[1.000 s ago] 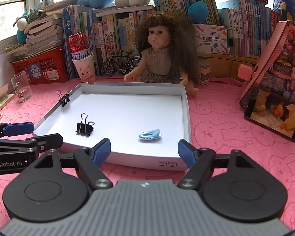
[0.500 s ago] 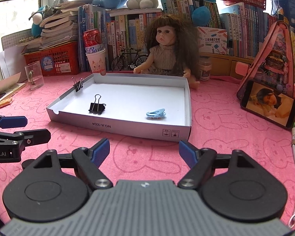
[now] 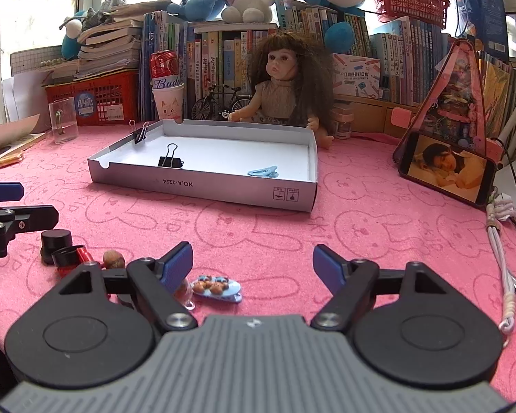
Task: Organize rigid objects
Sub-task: 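Grasp the black round puck with the left tool while the right tool grasps the beaded blue clip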
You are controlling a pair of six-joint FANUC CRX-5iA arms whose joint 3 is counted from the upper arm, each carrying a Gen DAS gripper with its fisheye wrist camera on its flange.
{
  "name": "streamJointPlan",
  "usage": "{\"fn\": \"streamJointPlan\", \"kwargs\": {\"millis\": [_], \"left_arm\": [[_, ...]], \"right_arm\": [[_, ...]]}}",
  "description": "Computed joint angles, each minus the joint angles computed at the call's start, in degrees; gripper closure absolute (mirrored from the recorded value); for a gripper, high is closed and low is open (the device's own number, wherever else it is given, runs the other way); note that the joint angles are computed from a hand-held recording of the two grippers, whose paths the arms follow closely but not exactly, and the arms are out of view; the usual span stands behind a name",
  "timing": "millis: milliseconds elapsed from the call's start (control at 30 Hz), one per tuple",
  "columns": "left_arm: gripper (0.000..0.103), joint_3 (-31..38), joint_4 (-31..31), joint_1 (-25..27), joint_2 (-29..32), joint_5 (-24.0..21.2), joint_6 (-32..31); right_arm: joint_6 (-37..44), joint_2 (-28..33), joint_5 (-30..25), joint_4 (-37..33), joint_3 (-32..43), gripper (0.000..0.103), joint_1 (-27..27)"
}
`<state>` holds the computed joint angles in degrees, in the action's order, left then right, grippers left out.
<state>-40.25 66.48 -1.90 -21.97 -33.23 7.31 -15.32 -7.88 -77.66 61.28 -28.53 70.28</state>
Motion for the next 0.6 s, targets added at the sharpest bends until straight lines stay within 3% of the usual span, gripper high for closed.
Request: {"fn": "streamJointPlan", "kwargs": {"millis": [200, 467, 600], "left_arm": [[0.051, -0.65, -1.00, 1.72, -0.82, -2.65, 0.01], [0.055, 0.25, -2.49, 0.91, 0.90, -2.31, 2.58], [0.062, 2.11, -7.26, 0.47, 2.63, -1.61, 8.33]], "right_arm": [[0.08, -0.21, -1.55, -0.11, -0.74, 0.030, 2.01], [1.74, -0.36, 0.57, -0.84, -0.87, 0.039, 1.86], [1.76, 0.20, 1.53, -0.74, -0.54, 0.040, 1.25]]}}
